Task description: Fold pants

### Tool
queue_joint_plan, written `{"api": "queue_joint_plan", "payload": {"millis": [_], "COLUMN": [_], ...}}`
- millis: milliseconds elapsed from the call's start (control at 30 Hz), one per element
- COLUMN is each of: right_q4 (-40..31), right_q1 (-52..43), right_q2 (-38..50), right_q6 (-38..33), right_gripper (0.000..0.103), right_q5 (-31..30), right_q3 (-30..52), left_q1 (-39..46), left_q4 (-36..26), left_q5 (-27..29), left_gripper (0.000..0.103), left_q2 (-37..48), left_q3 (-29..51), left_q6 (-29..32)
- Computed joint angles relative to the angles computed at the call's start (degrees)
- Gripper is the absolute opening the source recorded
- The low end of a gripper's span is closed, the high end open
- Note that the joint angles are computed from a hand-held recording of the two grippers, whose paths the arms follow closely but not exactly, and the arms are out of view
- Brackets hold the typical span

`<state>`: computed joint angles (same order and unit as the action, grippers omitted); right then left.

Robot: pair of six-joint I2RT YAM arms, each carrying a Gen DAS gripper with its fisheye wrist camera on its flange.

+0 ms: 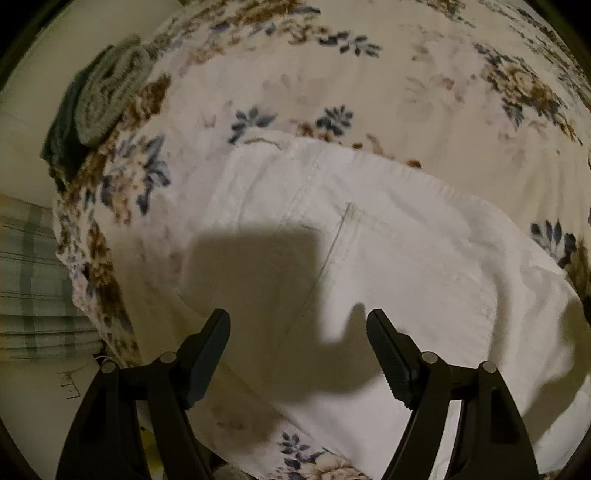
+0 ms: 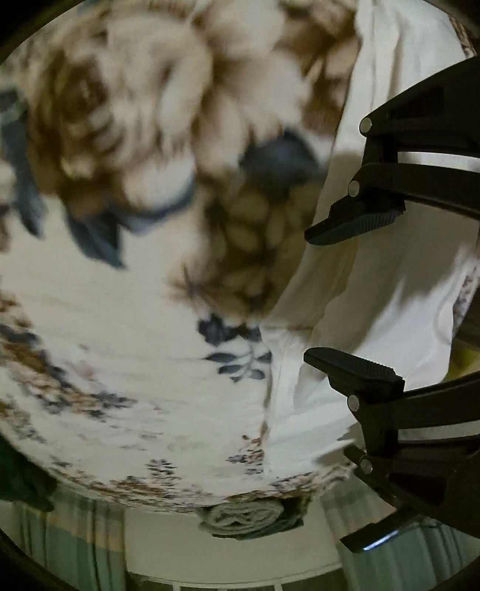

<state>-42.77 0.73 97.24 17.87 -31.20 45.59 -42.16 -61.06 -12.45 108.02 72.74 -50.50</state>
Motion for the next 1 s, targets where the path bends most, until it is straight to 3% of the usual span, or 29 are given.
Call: {"api": "queue_joint_plan", "payload": {"millis": [267, 500, 700, 733, 767, 800, 867, 1000], "right_q4": [-4.6, 9.3, 11.5, 12.6, 13.3, 14.2, 18.7, 14.0], "right_q1": [4.1, -6.3, -5.7, -5.6, -5.3, -5.1, -4.3, -2.1], "right_q2": [1.9, 8.5, 18.5, 18.4, 17.6, 16.2, 11.5, 3.8], "right_q6": [-9.0, 4.0, 8.4, 9.4, 10.2, 11.3, 15.5, 13.3], "right_gripper": [0.06, 0.06, 0.06, 0.051, 0.036, 0.012, 0.01, 0.01], "right_q5": [-4.8, -17.9, -22.9, -23.0, -21.8, -19.7, -18.0, -10.7], "right_q3": [-0.1, -1.8, -0.1, -0.7, -1.2, -1.4, -4.0, -0.7], "left_q1": [0.1, 0.4, 0.5, 0.5, 0.5, 0.5, 0.6, 1.2], "left_q4": [2.0, 1.7, 1.6, 1.6, 1.7, 1.7, 1.4, 1.8], "left_q5": [3.8, 3.6, 3.5, 3.5, 3.5, 3.5, 3.4, 3.0], "left_gripper": [0.075, 0.075, 0.075, 0.075, 0.075, 0.075, 0.075, 0.075], "left_q2": [3.9, 6.2, 7.6, 7.8, 7.9, 8.1, 8.2, 7.6], "left_q3": [2.2, 6.4, 8.5, 8.7, 8.8, 9.0, 9.2, 8.3], "left_q6": [2.8, 5.3, 6.3, 6.5, 6.7, 6.9, 7.3, 8.1]}}
